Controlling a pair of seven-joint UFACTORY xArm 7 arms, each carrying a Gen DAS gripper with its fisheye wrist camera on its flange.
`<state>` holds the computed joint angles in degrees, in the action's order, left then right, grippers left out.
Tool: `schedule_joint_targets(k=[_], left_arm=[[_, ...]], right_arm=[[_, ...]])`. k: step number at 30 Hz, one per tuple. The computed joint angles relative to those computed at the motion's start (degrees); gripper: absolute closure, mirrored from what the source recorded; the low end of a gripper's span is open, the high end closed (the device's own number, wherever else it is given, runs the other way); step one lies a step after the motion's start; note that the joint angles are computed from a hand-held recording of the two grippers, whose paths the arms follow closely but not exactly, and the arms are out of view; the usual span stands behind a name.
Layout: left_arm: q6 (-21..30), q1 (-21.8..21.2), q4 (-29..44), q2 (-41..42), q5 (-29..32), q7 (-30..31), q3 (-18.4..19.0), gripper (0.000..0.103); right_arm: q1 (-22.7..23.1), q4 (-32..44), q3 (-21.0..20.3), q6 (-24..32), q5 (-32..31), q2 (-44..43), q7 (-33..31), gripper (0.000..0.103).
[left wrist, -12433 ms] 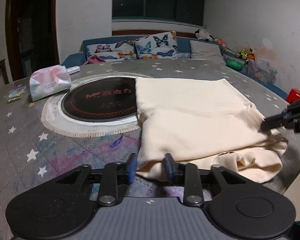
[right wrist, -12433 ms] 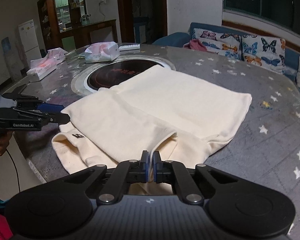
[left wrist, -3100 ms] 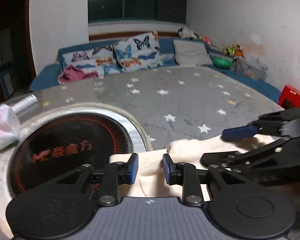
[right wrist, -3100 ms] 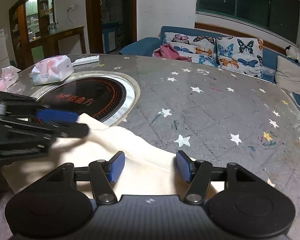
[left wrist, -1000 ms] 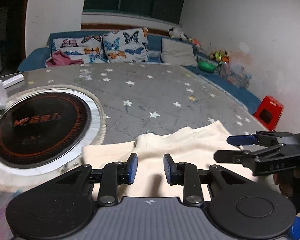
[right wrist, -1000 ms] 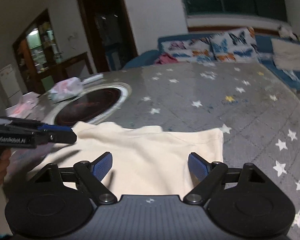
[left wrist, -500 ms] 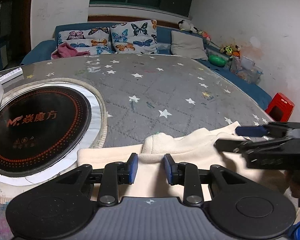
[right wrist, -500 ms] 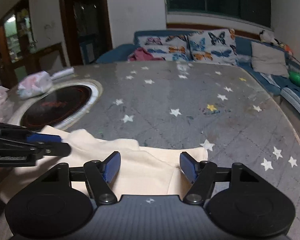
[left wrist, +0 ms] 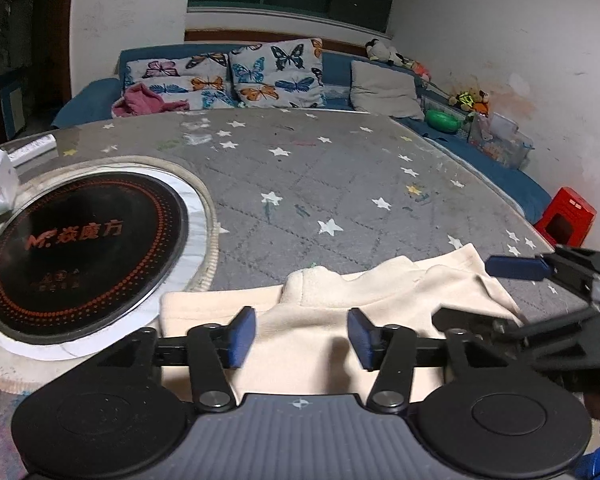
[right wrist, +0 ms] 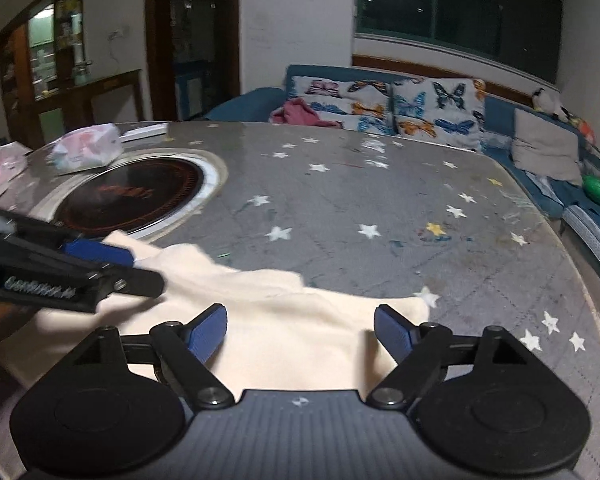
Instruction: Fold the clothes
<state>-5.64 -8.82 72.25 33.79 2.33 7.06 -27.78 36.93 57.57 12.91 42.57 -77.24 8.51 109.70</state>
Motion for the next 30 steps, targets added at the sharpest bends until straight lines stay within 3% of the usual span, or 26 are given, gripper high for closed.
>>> schedule_joint_targets(k=[9,21,30], left_arm=[[-3.00,-2.14,-4.62,-4.05,0.70,-2.97,3.28,0.025],[-4.96,-2.55,-10.74,-8.98,2.44,-8.36,5.63,0.009],[-6.53,-1.61,-14.96,-12.44,4.17,-12.75,6.68,0.003]], right_arm=[[2.66,0.38,1.98,1.29,0.38,-0.42,-2.85,0.016],[6.53,3.21,2.62,3.25,2.86,1.88,-10.90,0.016],[8.62,5.06,2.11,3.63,4.27,3.21,-13.81,0.013]])
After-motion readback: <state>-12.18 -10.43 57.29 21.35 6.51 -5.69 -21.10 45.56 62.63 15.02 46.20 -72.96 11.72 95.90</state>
